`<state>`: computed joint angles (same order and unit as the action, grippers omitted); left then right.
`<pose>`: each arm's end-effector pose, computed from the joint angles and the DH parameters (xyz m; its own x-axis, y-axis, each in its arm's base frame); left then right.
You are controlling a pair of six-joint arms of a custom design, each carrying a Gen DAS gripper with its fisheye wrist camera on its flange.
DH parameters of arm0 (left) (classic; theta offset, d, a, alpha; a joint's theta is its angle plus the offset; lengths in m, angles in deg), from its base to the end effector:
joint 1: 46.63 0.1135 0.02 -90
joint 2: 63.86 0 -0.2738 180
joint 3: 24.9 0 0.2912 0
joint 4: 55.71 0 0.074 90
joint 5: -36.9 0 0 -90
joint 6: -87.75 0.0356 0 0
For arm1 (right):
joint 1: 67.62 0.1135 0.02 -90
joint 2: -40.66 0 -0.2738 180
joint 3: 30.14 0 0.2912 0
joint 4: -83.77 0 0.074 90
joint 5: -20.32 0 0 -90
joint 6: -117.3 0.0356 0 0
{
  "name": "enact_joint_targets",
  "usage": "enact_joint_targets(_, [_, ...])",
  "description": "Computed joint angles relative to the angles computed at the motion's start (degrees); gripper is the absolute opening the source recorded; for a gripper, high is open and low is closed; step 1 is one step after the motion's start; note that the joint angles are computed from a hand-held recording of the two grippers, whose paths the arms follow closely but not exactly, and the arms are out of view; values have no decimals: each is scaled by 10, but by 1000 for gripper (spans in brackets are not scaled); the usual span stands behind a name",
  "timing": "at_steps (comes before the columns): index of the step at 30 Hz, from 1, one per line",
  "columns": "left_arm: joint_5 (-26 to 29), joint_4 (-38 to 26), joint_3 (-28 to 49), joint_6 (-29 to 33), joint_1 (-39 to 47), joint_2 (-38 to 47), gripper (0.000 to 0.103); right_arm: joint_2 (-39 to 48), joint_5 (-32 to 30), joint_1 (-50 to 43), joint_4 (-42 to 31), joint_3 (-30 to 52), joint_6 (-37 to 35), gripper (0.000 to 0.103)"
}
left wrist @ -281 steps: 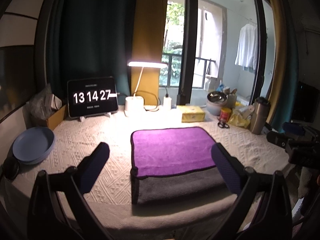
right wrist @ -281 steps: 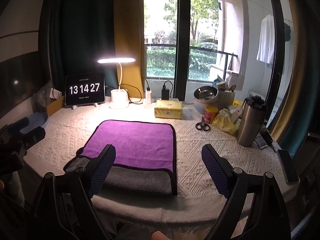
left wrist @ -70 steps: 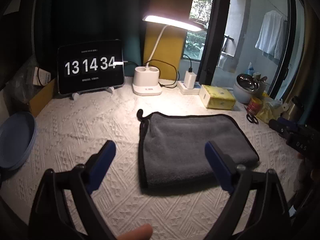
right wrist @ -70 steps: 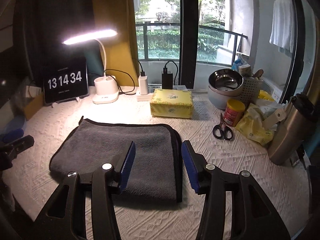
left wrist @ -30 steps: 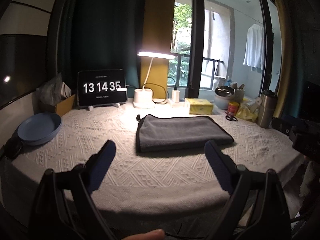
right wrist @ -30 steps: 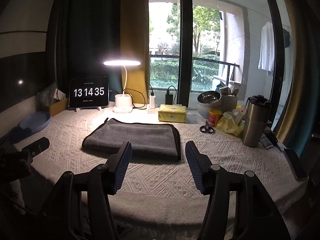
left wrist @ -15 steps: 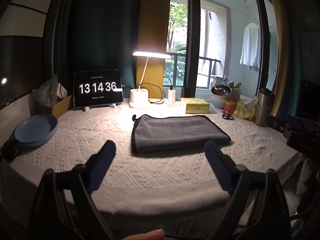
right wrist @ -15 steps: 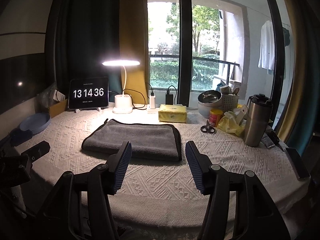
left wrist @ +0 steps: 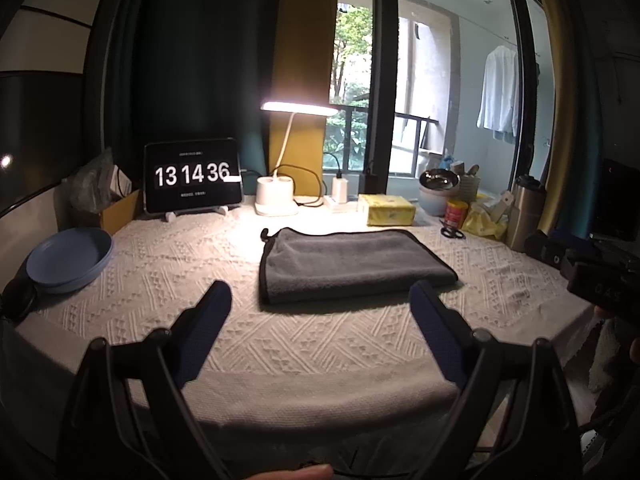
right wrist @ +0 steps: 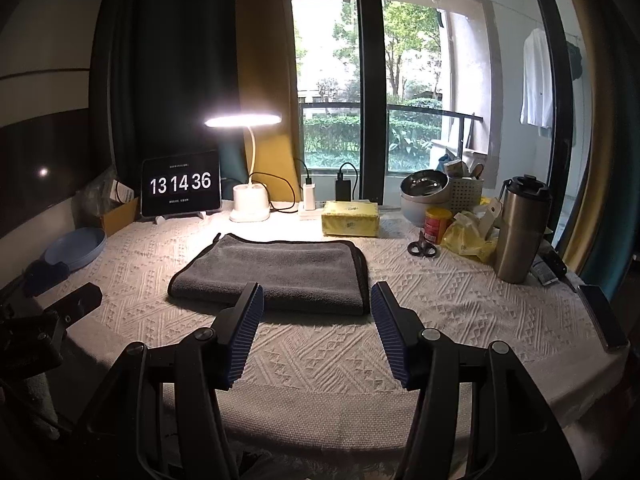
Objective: Fold towel
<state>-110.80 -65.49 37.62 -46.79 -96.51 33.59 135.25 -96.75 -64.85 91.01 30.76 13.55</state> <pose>0.2552 -0.2562 0.1528 -0.3382 -0.1803 -0.9236 -0.3026 0.9502 -0.0746 0.3776 0.0345 0.1778 -0.3252 -0.2276 -0.9178 -0.5428 0.8397 -0.0159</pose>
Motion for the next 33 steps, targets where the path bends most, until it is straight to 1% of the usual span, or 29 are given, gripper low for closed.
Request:
enact_joint_targets(27, [1, -1, 1, -5, 0, 3, 92, 3, -1, 7, 6, -7, -6, 59])
enact_joint_targets(33, [-3, -8, 3, -15, -2, 7, 92, 1, -2, 8, 5, -8, -7, 59])
